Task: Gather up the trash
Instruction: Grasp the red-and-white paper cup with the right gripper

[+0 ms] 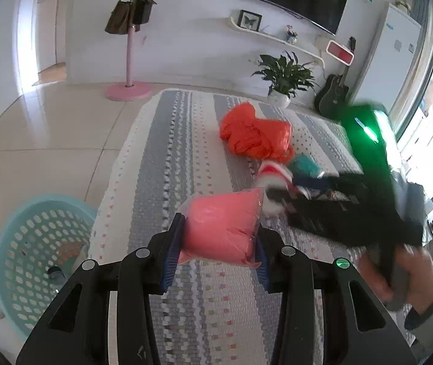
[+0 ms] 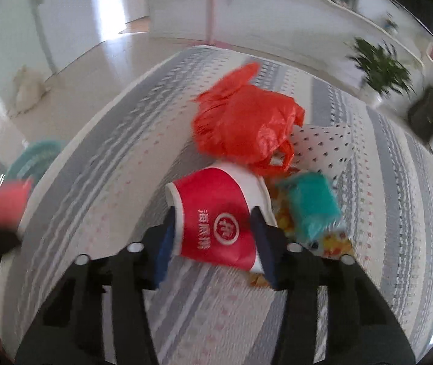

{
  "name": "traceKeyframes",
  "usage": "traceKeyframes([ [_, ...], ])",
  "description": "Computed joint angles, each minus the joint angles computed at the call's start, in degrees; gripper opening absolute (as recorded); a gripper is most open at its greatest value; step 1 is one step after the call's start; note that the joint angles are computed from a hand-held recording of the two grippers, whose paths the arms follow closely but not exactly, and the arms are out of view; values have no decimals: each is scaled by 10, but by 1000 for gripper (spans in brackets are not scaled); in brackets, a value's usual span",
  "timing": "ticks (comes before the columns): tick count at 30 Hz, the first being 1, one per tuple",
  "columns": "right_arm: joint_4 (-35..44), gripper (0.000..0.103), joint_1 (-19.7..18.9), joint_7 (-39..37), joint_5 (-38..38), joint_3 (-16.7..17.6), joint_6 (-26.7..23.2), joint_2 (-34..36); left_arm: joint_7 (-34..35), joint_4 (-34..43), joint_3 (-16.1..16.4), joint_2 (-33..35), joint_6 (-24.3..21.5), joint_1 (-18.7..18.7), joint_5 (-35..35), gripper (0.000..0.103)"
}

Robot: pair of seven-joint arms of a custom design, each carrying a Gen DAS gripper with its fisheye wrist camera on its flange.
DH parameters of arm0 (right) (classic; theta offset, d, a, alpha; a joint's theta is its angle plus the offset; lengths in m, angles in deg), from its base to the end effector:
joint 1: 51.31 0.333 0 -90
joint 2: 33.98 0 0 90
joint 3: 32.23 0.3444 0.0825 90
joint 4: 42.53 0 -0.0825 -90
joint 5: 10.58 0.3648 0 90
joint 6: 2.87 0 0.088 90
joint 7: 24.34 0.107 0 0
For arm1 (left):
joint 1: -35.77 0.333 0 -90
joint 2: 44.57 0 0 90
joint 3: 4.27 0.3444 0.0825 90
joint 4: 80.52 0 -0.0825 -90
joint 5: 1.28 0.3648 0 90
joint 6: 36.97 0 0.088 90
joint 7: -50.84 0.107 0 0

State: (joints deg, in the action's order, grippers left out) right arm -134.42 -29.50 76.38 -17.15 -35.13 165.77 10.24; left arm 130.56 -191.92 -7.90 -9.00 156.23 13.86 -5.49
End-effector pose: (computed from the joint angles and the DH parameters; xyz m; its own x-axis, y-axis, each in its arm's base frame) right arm 0.6977 0.2559 0.2736 0.2661 -0.9638 0.0139 -0.8083 -0.2310 -0.5416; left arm 0.6138 -0.2771 0.2940 -0.2379 -0.9497 0.2037 -0.7202 0.0318 -0.6930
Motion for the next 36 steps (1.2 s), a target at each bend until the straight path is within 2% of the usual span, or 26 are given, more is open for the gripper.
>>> traceKeyframes([
  [4, -90, 30, -30, -39, 7, 42, 54, -45, 0, -1, 26, -2, 6, -24, -13, 39],
  [6, -129, 25, -74, -79, 22, 93, 68, -60, 2, -1, 42, 0, 6, -40, -21, 39],
  [7, -150, 25, -78, -91, 25, 100, 78, -68, 2, -1, 46, 0, 5, -44, -23, 39],
  [10, -200, 25, -48, -100, 23, 69, 105, -88, 4, 1, 46, 1, 2, -45, -26, 39],
  [13, -242, 25, -69, -109, 38, 91, 134, -105, 3, 2, 51, 1, 2, -50, -31, 40],
  [14, -256, 25, -63, -105, 43, 84, 148, -113, 2, 2, 54, 1, 2, -52, -33, 40],
  [19, -254, 27, -84, -107, 54, 99, 161, -132, -1, 1, 55, -1, 4, -53, -39, 40],
  [21, -223, 42, -95, -109, 58, 112, 144, -128, -1, -1, 52, -3, 8, -49, -39, 40],
  [22, -211, 55, -98, -110, 60, 116, 139, -124, -1, -4, 47, -4, 11, -44, -38, 40],
  [23, -190, 58, -85, -105, 63, 103, 135, -118, 0, -7, 44, -6, 14, -41, -37, 40],
  [24, -169, 58, -71, -101, 64, 90, 125, -108, 0, -9, 43, -8, 18, -39, -38, 40],
  [26, -118, 58, -76, -102, 71, 99, 85, -83, 2, -11, 38, -9, 20, -33, -39, 40],
  [28, -65, 58, -66, -92, 80, 91, 50, -54, 2, -13, 31, -10, 20, -26, -38, 40],
  [32, 61, 63, -8, -31, 65, 15, -41, 19, 4, -14, 27, -10, 21, -20, -37, 40],
  [33, 72, 64, 0, -16, 57, 4, -49, 27, 4, -13, 27, -10, 19, -20, -38, 40],
  [36, 105, 66, -8, -6, 47, 8, -77, 52, 4, -13, 28, -10, 15, -20, -38, 40],
])
